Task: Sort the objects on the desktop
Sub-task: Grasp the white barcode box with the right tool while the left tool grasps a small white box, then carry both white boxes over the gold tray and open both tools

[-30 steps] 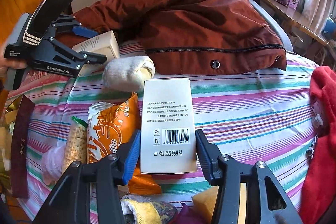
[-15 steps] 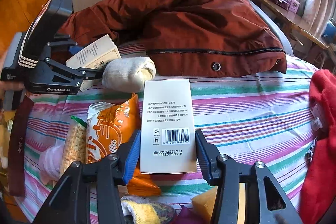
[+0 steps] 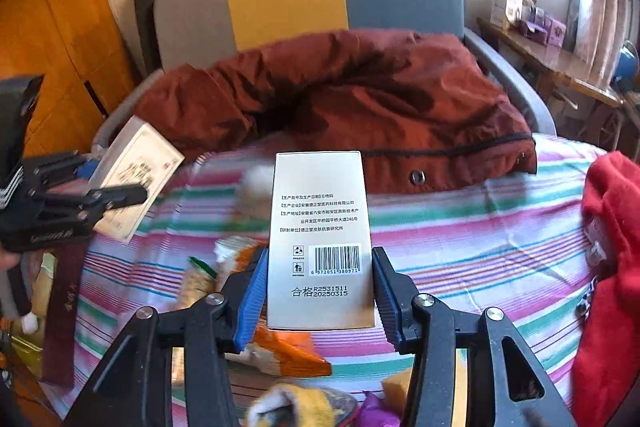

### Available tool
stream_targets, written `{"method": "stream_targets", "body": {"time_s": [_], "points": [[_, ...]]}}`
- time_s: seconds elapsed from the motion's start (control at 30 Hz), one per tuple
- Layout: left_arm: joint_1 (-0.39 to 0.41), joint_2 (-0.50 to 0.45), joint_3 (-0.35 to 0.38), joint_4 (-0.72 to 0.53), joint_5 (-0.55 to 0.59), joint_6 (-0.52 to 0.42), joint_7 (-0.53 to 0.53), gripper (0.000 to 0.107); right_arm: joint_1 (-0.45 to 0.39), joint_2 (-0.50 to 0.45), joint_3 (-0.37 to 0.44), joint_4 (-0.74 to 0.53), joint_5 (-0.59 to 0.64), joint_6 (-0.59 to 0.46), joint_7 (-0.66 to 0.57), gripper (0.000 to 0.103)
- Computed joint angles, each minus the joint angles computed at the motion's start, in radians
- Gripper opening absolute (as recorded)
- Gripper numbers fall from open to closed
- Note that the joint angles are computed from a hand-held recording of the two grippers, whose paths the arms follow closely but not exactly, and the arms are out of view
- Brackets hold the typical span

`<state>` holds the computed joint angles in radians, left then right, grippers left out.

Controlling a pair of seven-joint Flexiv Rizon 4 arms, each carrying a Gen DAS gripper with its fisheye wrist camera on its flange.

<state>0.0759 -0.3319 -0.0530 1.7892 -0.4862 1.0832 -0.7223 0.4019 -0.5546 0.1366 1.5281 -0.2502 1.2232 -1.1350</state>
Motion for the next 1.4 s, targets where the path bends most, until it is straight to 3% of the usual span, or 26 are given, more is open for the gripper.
{"method": "stream_targets", "body": {"time_s": [0.3, 0.53, 0.8, 1.17, 1.4], "points": [[-0.006, 0.174, 0.042, 0.218, -0.092, 0.162, -0.056, 0.051, -0.003, 0.017, 0.081, -0.015, 0.057, 0.032, -0.073, 0.050], [-0.004, 0.253, 0.086, 0.331, -0.137, 0.221, -0.076, 0.051, 0.042, 0.035, 0.138, -0.005, 0.108, 0.028, -0.125, 0.050], [0.002, 0.323, 0.130, 0.430, -0.249, 0.229, -0.008, 0.051, 0.095, 0.030, 0.204, -0.037, 0.178, 0.022, -0.172, 0.050], [0.073, 0.373, 0.221, 0.536, -0.379, 0.178, 0.055, 0.051, 0.214, -0.028, 0.223, -0.142, 0.203, -0.058, -0.184, 0.050], [0.119, 0.363, 0.236, 0.541, -0.458, 0.186, 0.085, 0.051, 0.297, -0.099, 0.197, -0.254, 0.183, -0.142, -0.176, 0.050]]}}
